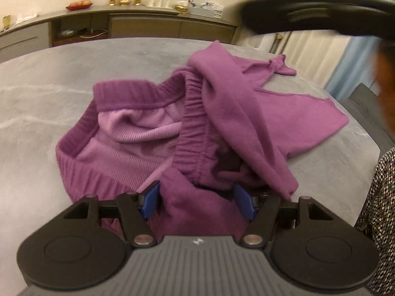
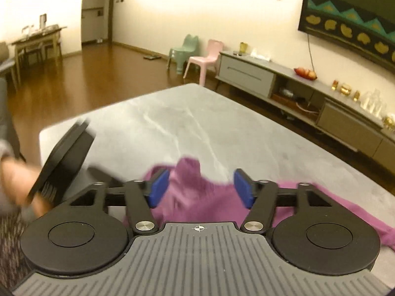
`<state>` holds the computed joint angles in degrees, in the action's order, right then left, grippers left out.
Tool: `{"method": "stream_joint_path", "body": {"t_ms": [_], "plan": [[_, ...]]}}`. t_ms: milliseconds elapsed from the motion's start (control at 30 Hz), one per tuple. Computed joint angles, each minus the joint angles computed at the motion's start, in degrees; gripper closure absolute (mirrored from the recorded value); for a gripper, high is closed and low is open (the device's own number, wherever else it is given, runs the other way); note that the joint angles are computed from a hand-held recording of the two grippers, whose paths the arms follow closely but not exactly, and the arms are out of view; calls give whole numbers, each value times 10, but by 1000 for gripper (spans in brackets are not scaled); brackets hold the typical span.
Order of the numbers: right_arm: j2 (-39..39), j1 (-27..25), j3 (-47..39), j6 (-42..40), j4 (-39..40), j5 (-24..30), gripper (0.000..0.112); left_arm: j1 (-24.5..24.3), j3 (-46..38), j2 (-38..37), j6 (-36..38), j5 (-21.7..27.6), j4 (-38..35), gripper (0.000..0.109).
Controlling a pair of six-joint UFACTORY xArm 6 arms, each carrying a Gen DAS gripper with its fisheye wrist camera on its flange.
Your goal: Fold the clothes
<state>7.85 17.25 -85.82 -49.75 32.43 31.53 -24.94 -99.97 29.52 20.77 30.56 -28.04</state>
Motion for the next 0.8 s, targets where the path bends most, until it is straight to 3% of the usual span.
{"method": "stream_joint_path", "body": {"t_ms": [67, 133, 167, 233, 400, 467, 533, 633, 667, 733, 800], "plan": [[73, 9, -74, 73, -92, 25, 41, 4, 27, -22, 23, -25, -24, 46], [116, 3, -121, 148, -192, 59, 66, 13, 49, -42, 45, -46, -66, 46], [134, -3, -142, 165, -215, 75, 72, 20, 55, -48, 58, -52, -93, 45], [114, -20, -114, 170, -188, 74, 72, 30, 50, -46, 50, -63, -103, 45], [34, -68, 1, 130, 4, 55, 67, 23, -24, 7, -11, -51, -6, 44], [41, -66, 12, 149, -37, 28, 69, 12, -90, 55, -45, -24, 52, 44], [51, -62, 27, 196, -127, -13, 66, 3, -157, 103, -80, 6, 107, 43], [49, -72, 59, 193, -119, -44, 66, -3, -272, 177, -99, 63, 136, 44], [45, -76, 68, 178, -94, -48, 66, -6, -303, 197, -105, 78, 145, 48], [42, -81, 83, 143, -37, -59, 65, -11, -345, 223, -116, 91, 173, 73], [49, -84, 86, 103, 26, -72, 62, -10, -297, 190, -112, 37, 167, 93]]}}
